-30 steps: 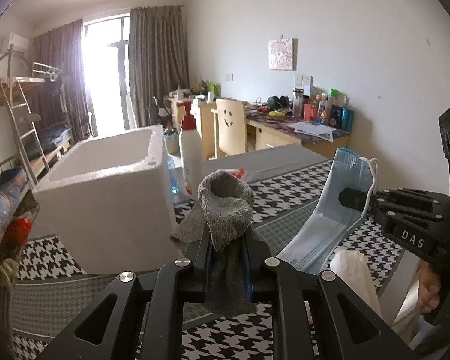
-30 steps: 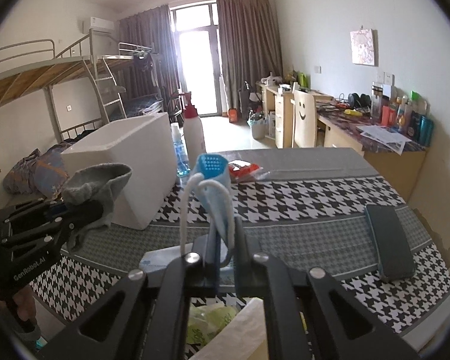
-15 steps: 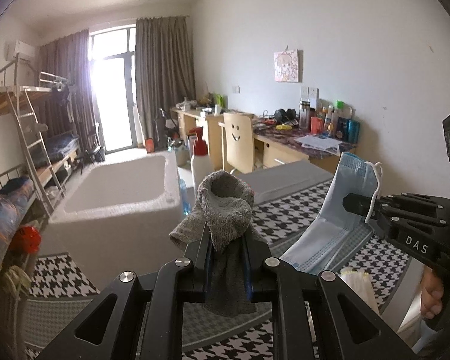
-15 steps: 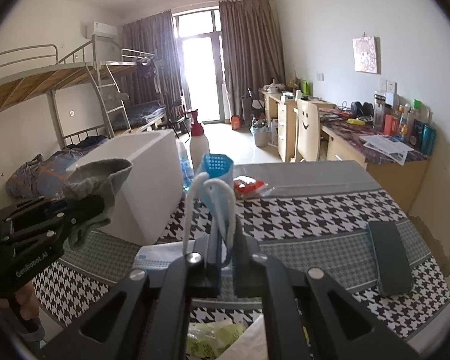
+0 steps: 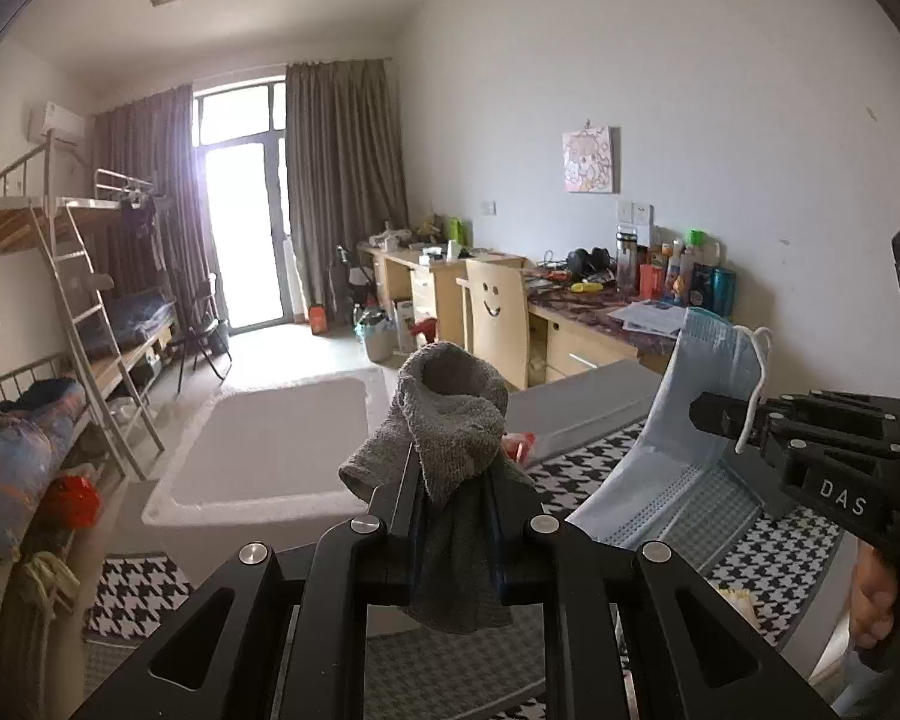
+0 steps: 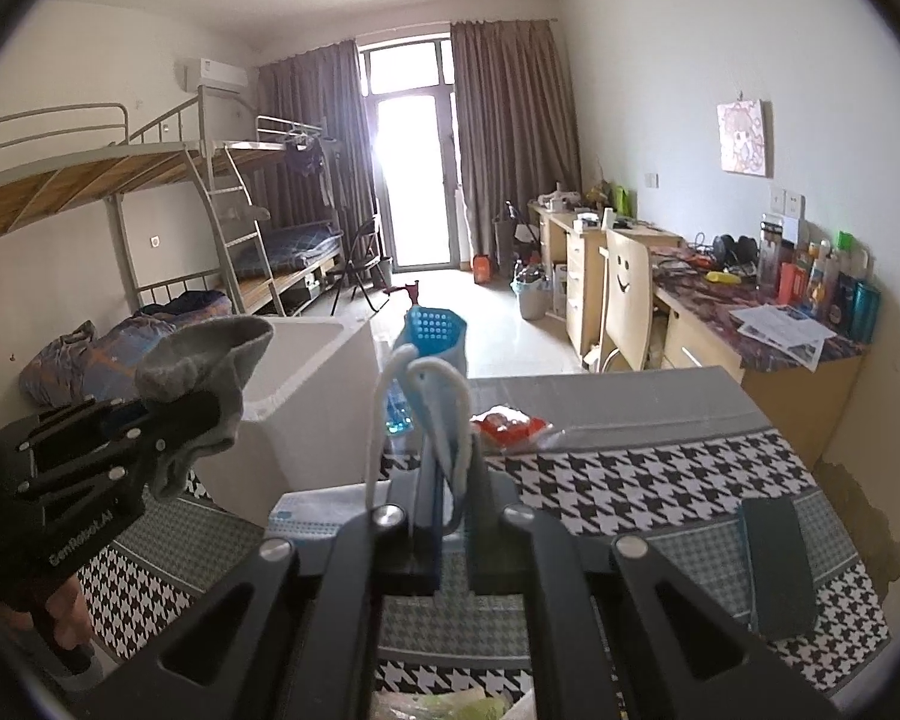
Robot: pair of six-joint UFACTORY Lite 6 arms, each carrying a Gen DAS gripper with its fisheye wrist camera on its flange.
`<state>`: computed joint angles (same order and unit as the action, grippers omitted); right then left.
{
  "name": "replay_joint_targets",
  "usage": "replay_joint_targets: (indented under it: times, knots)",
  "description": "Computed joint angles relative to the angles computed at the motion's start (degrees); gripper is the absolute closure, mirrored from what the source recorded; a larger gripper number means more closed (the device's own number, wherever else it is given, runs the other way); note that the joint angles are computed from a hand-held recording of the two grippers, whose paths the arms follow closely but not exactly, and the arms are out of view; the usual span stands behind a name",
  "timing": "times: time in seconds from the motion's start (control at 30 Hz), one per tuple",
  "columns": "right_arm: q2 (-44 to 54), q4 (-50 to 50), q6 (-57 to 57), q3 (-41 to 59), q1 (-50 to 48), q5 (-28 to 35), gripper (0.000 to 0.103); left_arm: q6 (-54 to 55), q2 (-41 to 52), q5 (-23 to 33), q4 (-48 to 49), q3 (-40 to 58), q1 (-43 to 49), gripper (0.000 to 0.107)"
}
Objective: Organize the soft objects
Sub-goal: 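Lift and carry the sock and mask toward the white foam box with both tools, then open the left gripper to drop the grey sock into the foam box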
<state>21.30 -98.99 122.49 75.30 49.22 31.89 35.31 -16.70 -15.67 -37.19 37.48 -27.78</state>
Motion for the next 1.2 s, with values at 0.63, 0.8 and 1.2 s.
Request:
replay_joint_targets:
  times: [0.63, 0.8, 1.2]
  knots:
    - [7.6, 11.0, -16.3, 16.5, -1.7, -1.6, 0.095, 4.7, 7.7, 0.3, -3.8, 10.1, 5.4, 0.09]
    - [10.9, 16.1, -22.2, 22.4, -2.7, -2.9, 0.095, 7.5, 10.4, 0.8, -6.5, 13.0, 6.9, 0.09]
    - [20.9, 30.5, -40.1, 39.4, -3.5, -2.7, 0.095, 7.2, 19.3, 2.8, -6.8, 20.3, 11.6, 0.09]
